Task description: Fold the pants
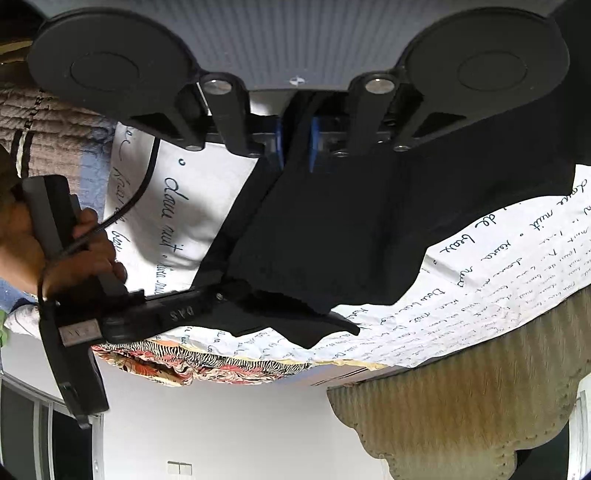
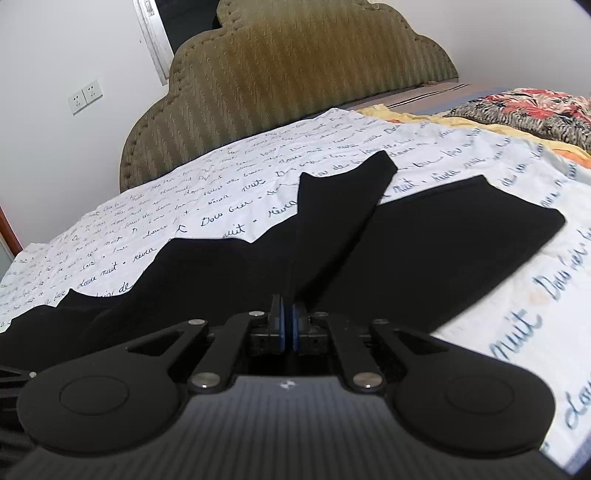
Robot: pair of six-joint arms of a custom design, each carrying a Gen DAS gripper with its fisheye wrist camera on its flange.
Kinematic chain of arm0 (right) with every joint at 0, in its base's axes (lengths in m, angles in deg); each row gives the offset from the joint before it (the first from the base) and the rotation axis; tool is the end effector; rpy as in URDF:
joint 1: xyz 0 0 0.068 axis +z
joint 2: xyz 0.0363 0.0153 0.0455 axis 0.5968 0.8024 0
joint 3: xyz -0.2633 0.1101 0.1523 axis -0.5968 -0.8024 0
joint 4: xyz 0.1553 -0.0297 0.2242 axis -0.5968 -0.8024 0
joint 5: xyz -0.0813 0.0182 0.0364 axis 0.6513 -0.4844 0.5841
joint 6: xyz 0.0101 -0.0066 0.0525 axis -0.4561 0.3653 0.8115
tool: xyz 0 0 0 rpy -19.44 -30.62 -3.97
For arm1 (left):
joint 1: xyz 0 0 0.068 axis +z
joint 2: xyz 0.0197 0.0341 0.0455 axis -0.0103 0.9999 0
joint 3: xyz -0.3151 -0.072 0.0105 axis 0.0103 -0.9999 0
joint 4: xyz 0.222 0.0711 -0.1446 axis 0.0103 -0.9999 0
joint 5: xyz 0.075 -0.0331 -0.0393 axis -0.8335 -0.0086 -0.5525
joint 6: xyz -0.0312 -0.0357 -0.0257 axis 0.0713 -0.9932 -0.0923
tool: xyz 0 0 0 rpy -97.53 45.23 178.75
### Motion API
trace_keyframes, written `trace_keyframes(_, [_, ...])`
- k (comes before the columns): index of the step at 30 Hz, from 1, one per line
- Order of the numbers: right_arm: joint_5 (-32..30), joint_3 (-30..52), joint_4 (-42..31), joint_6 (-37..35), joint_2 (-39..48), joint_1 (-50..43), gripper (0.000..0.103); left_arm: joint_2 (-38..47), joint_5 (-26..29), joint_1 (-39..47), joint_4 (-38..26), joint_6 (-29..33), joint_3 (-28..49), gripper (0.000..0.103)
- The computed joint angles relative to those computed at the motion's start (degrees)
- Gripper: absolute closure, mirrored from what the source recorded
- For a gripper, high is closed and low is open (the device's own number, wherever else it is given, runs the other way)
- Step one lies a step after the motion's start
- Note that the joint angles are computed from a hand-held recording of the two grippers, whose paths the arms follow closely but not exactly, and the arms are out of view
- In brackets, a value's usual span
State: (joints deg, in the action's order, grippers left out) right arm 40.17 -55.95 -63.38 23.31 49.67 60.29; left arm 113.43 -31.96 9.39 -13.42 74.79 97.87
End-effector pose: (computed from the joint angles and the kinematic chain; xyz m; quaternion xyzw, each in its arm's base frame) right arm 0.1999 0.0632 0.1562 0.3331 0.8096 -0.0168 0.4830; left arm 0.3384 0.0313 0.1043 0.5709 0.6950 -0.2632 0.3489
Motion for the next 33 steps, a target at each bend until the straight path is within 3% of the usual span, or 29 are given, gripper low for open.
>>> trace_keyframes(10, [3.8,-1.9,-5.5,4.5,-4.0,5.1,0.098,-0.4,-1.3,0.9,-3.7,5.9,0.1,0.093])
trace_keyframes(14, [1.7,-3.4,-3.9,6.1,-2.7,4.3,0.099,0.8,-0.9,1.0,-8.0,4.1,2.9,0.090])
trace_keyframes(17, [-0.3,-5.1,-0.9,7.2,-2.3,3.1,0.099,1.0,0.5,1.6,-15.4,6.4,5.9,0.075])
trace_keyframes(19, [-0.4,-4.7,-2.1,6.5,-2.8,3.0,0.092,1.2,2.6,1.4,-21.1,7.1,8.4,0.063])
trace_keyframes(21, [0.2,-4.2,-4.3,5.4,-4.2,3.2,0.086,1.7,5.8,0.7,-25.5,7.3,10.4,0.033])
trace_keyframes(23, [1.4,-3.5,-7.6,5.1,-5.9,3.6,0.084,0.1,9.4,-1.3,-20.6,0.2,8.9,0.026])
trace_keyframes(25, [2.4,-3.1,-10.2,4.8,-7.5,3.6,0.077,-2.1,9.4,-4.9,-9.6,-10.5,5.7,0.026])
trace_keyframes(27, [4.7,-1.5,-14.3,4.3,-7.2,3.8,0.067,-3.2,6.1,-9.4,4.3,-20.9,1.7,0.026])
trace_keyframes(29, [5.6,-0.3,-17.4,3.5,-7.1,2.9,0.065,-3.8,-2.6,-14.5,18.3,-30.1,-2.7,0.026])
trace_keyframes(33, [6.2,0.8,-18.0,-2.1,-10.1,-0.2,0.065,-1.1,-6.8,-18.5,29.6,-34.0,-6.2,0.026])
